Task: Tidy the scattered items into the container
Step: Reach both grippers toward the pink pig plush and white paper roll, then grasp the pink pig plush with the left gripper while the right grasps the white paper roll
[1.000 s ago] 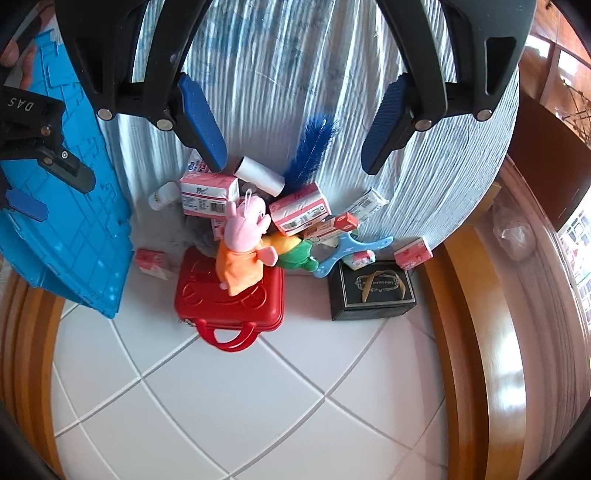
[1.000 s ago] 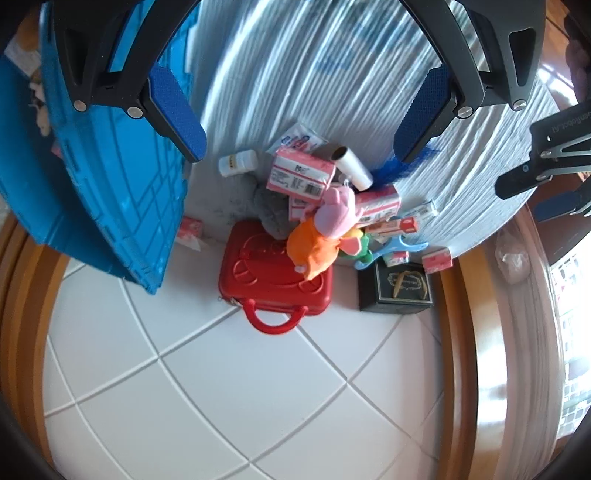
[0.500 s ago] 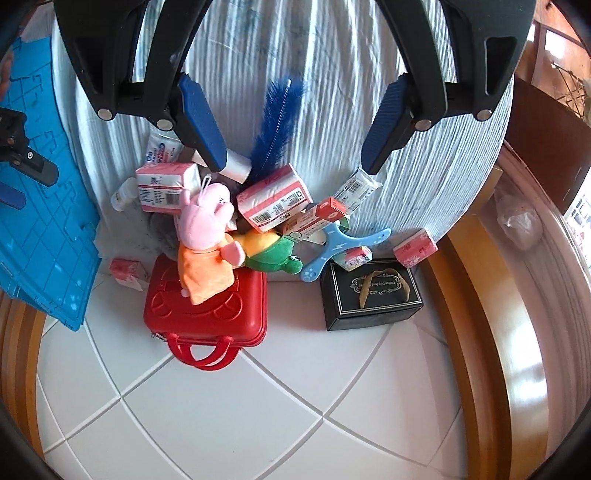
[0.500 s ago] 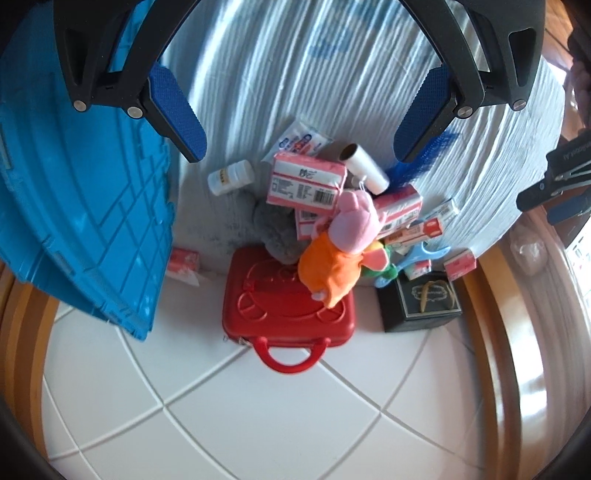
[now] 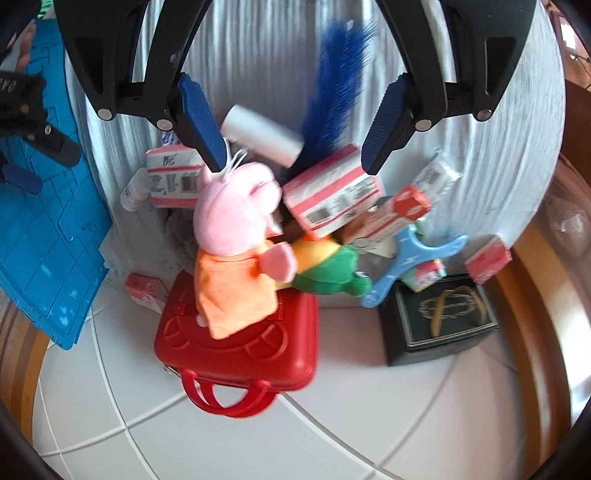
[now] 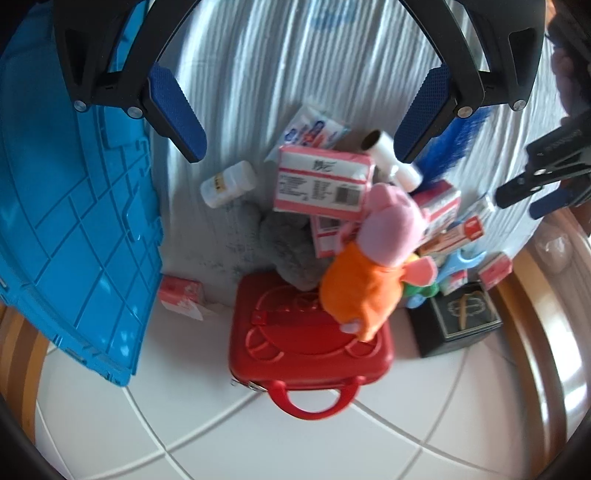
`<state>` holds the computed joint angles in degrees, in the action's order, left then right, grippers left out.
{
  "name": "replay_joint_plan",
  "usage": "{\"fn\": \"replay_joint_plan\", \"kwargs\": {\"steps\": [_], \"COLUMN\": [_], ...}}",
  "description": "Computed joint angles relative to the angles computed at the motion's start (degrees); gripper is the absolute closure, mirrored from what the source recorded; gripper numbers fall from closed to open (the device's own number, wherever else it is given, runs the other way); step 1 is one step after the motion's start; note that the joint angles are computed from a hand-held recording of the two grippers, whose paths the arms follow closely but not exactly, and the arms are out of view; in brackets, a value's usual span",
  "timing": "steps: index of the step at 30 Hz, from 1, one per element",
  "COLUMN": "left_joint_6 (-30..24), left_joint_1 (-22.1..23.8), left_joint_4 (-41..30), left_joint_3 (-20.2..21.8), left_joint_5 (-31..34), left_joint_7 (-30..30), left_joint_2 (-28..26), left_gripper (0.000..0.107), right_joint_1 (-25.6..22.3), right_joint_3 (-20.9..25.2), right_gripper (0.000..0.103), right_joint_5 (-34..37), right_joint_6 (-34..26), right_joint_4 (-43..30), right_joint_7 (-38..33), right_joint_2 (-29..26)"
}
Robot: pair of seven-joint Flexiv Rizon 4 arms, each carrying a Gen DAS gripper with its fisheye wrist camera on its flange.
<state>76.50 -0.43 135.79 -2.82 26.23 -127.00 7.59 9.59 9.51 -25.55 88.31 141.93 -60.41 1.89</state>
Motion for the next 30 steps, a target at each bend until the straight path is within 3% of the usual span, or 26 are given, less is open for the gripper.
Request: {"fn": "replay_joint_plan", "kwargs": {"steps": [4,7,11,13,15,19,25,30], "left_joint_6": [1.2,-1.7,-4.2,-2.1,1.8,3.5,-0.6,-1.8], "left_joint_1": [-1.5,-3.8,-5.5,-5.8,-6.8,-10.7,-5.5,0.0], "left_joint_4": [-6.5,-12.4,-16.5,-15.7,-12.9,-6.9,6.9,13.1], "left_joint_3": [-0.6,0.5,1.7,2.4,4.4,11.5,14.6,15.3], "left_joint_5": [-2.5,-1.1,-4.0,-5.6,-5.6,-0.3,3.8,3.9], "left_joint_7": [2.1,1.9,5.9,8.5,8.5,3.8,0.9,2.1], "left_joint_2": [-9.3,-15.0,-21.3,-22.8,-22.0,-16.5,-1.1,3.0], "left_gripper": [0.032,0.032,0.032,0.045,0.047,0.048,0.048,0.048], "right_joint_1": [-0.2,0.0,0.0,-0.1,0.0,-0.1,-0.5,4.8], "right_joint_3": [-1.6,-1.2,-0.6,-0.1,0.4,2.6,10.0,12.3], "right_gripper": [0.0,0.0,0.0,0.0,0.0,0.0,0.0,0.0], "right_joint_5": [-0.1,4.8,9.8,12.0,13.5,16.9,25.1,26.9], "right_joint_6": [0.3,-0.6,-1.9,-2.5,-3.0,-3.3,-4.8,-5.0], "right_joint_4": [-2.3,-4.4,-6.8,-7.8,-8.5,-9.1,-10.8,-11.4], "right_joint_7": [-0.7,-5.3,-9.2,-10.7,-12.0,-15.0,-23.3,-27.1], "right_joint_2": [-3.9,-6.9,-10.9,-12.5,-13.6,-14.6,-15.6,-17.0]}}
